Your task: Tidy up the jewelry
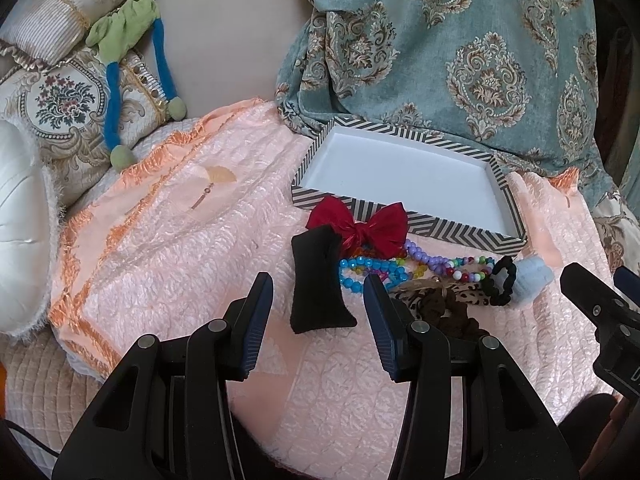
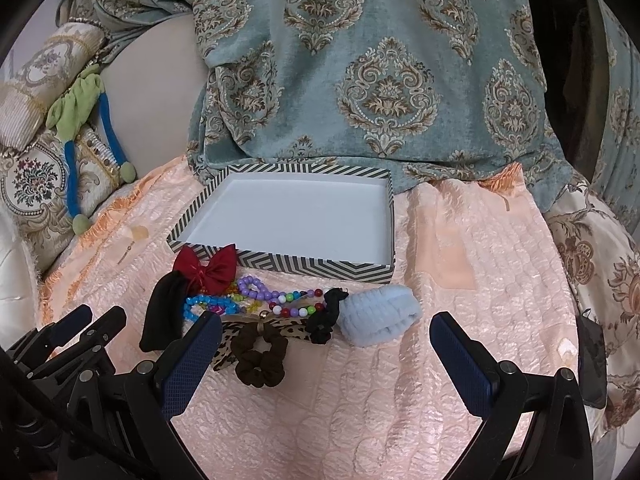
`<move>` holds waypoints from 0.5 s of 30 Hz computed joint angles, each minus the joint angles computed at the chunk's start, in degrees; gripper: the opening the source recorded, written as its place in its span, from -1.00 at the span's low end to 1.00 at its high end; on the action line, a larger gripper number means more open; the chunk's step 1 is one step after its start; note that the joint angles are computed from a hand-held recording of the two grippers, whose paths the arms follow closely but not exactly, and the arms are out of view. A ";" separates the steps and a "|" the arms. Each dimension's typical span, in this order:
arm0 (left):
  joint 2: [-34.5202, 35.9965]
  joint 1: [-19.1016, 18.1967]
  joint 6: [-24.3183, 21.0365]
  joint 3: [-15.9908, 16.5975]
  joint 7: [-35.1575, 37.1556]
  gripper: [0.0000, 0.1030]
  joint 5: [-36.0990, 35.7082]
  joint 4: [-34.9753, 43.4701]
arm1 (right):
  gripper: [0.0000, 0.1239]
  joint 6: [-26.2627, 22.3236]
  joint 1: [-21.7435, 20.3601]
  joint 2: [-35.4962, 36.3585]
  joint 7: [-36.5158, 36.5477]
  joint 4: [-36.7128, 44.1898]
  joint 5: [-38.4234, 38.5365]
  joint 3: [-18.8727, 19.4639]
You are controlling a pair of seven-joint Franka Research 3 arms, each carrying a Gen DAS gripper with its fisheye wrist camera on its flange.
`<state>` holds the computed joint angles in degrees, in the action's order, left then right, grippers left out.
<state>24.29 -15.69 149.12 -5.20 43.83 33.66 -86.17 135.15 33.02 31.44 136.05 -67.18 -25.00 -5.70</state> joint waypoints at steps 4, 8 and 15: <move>0.07 -0.02 0.01 0.02 -0.16 -0.09 -0.03 -0.21 | 0.66 -0.21 0.07 0.22 -0.21 0.34 0.06 0.02; 0.07 -0.10 -0.04 0.04 -0.27 -0.09 0.07 -0.27 | 0.66 -0.15 -0.07 0.34 -0.46 0.37 0.57 0.14; -0.02 -0.19 0.22 0.09 -0.46 -0.09 0.24 -0.43 | 0.66 0.76 -0.09 -0.01 -0.38 -0.31 0.82 0.17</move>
